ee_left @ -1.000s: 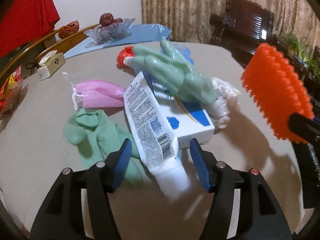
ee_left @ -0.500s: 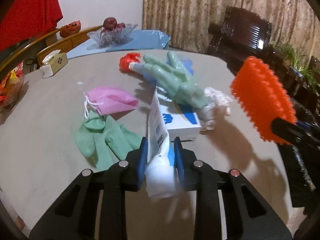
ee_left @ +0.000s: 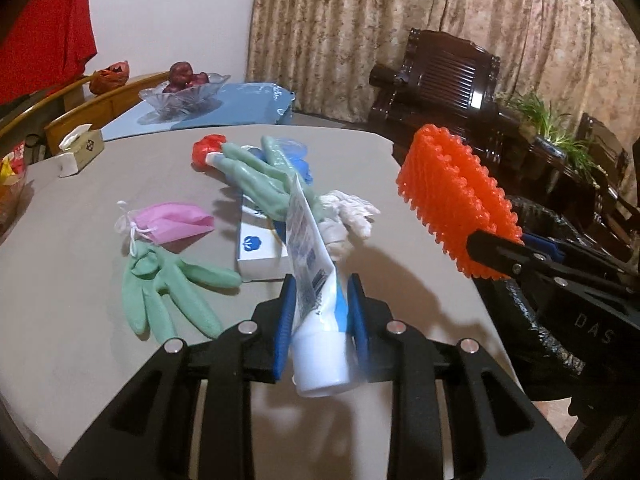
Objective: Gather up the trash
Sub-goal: 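Carry the tube and mesh sleeve over the bin and open both grippers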
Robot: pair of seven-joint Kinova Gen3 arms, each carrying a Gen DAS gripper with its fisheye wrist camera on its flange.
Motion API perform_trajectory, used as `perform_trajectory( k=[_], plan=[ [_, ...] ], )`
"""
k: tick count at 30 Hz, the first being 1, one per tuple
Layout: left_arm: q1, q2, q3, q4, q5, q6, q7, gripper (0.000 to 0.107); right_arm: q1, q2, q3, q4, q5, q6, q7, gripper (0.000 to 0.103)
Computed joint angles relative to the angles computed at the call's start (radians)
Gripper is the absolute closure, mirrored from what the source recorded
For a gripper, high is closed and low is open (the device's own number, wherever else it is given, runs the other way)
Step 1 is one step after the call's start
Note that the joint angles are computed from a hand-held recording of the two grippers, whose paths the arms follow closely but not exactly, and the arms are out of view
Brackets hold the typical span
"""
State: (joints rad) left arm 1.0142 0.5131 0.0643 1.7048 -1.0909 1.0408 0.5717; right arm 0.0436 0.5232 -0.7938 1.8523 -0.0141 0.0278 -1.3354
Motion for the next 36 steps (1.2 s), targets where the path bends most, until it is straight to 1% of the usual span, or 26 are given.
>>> perform_trajectory(
  k=[6,9,12,15,20,24,26,31,32,36],
  plan=[
    [0.007,0.007,0.002,-0.043,-0.022,0.008,-0.039,0.083,0.074,-0.037,-0.038,0.041,0.004,-0.025,-0.02,0.069],
    [0.013,0.018,-0.001,-0.076,-0.031,0.009,-0.067,0.083,0.134,-0.058,-0.072,0.07,0.022,-0.046,-0.043,0.069],
    [0.018,0.029,-0.008,-0.113,-0.051,-0.009,-0.101,0.083,0.163,-0.076,-0.077,0.088,0.043,-0.058,-0.076,0.069],
    [0.022,0.049,-0.017,-0.161,-0.066,-0.037,-0.142,0.083,0.222,-0.097,-0.09,0.121,0.068,-0.074,-0.12,0.069],
    [0.029,0.099,-0.04,-0.257,-0.069,-0.116,-0.227,0.083,0.268,-0.137,-0.048,0.168,0.105,-0.089,-0.199,0.069],
    [0.023,0.144,-0.062,-0.331,-0.041,-0.203,-0.301,0.083,0.289,-0.162,0.012,0.204,0.131,-0.095,-0.261,0.069],
    [0.018,0.175,-0.066,-0.38,-0.019,-0.24,-0.352,0.083,0.291,-0.166,0.041,0.212,0.149,-0.095,-0.286,0.069],
    [0.003,0.243,-0.08,-0.485,0.047,-0.315,-0.471,0.083,0.33,-0.162,0.069,0.241,0.192,-0.101,-0.336,0.069],
    [-0.004,0.262,-0.074,-0.515,0.065,-0.322,-0.506,0.083,0.335,-0.158,0.071,0.241,0.201,-0.101,-0.343,0.069],
    [-0.013,0.304,-0.08,-0.575,0.133,-0.346,-0.598,0.083,0.318,-0.144,0.104,0.242,0.217,-0.097,-0.363,0.069]
  ],
)
